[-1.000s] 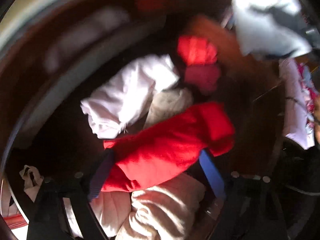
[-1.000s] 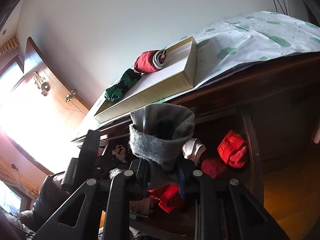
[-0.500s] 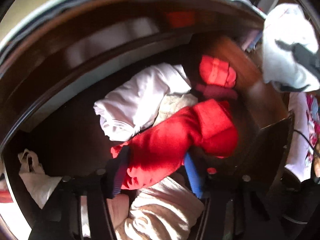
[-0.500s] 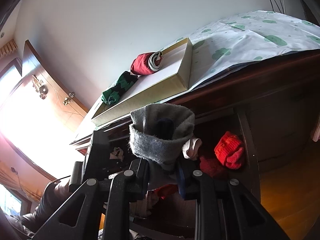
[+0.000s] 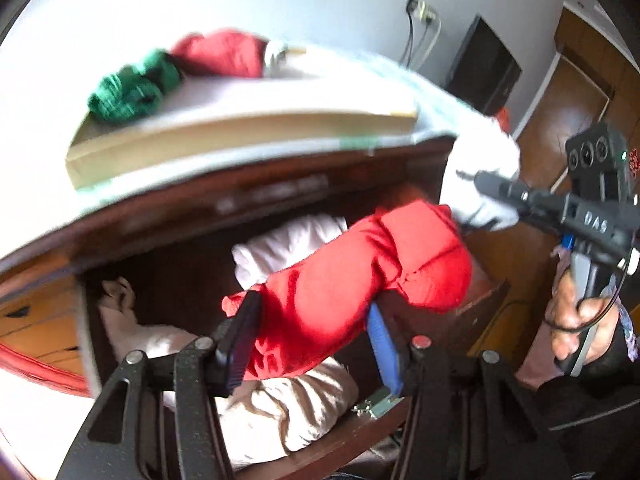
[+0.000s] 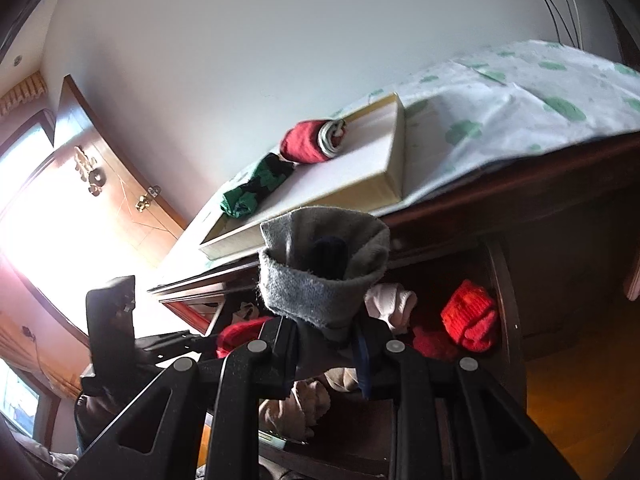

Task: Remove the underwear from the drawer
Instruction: 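Carry the red underwear and grey sock into the tray, opening both tools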

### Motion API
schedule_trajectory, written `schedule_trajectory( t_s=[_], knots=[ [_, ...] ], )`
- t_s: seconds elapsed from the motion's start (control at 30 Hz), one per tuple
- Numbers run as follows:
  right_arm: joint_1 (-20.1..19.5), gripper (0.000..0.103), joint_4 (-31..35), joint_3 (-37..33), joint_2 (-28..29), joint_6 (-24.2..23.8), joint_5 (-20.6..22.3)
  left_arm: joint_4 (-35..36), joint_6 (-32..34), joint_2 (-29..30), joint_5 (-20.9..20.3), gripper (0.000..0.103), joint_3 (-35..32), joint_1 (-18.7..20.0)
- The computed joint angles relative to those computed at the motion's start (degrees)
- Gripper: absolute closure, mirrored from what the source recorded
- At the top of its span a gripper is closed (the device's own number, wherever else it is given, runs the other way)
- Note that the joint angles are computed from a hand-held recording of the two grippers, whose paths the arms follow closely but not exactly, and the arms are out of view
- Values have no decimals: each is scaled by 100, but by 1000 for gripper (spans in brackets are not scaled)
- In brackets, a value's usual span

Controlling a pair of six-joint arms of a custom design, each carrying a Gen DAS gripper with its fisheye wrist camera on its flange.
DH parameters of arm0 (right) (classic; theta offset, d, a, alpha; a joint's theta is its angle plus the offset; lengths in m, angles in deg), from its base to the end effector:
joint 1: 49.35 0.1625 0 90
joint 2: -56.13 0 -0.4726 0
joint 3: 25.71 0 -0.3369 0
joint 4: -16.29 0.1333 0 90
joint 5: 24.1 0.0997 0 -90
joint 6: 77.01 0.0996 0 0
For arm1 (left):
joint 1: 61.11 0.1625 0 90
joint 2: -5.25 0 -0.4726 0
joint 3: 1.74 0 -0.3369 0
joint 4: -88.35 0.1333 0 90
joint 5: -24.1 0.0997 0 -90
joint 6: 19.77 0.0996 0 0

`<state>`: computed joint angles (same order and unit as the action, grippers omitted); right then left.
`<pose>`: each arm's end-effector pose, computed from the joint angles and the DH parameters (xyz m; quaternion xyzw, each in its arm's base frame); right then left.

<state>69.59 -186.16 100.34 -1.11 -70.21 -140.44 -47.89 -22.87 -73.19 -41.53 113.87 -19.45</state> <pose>0.3254 -0.4043 0.2500 0.0905 -0.9034 0.4094 0.0903 -0.2396 -0.4466 0.3481 0.3594 0.9059 -0.1609 0.1560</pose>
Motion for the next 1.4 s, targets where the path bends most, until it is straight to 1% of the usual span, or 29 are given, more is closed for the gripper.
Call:
schedule_trajectory(
  t_s=[0.27,0.4,0.6,0.7,0.77,0.87,1.0,1.1,1.3,1.4],
  knots=[
    [241,78,132,-443,1,-370,-175,-611,149,-29,222,51,-295,-235],
    [333,78,220,-775,9,-670,-279,-936,183,139,286,51,-506,-226],
    [361,78,481,-1403,121,-1101,-502,-1300,284,600,361,51,-936,-158],
    [316,78,619,-1713,198,-1336,-645,-1459,200,874,513,51,-1146,-121],
    [244,78,768,-1930,241,-1414,-662,-1538,120,1014,624,51,-1231,-100],
    [118,78,1001,-2204,291,-1477,-584,-1516,-76,1231,596,51,-1427,2],
    [9,78,1193,-2560,432,-1635,-638,-1405,-434,1516,576,51,-1668,131],
    [-90,78,1493,-2920,571,-1655,-781,-1259,-572,1724,576,51,-1838,174],
    [-330,78,2174,-3491,820,-1604,-808,-940,-909,2090,544,51,-2190,287],
    [-415,78,2437,-3754,961,-1609,-902,-926,-961,2226,615,51,-2337,319]
  ],
)
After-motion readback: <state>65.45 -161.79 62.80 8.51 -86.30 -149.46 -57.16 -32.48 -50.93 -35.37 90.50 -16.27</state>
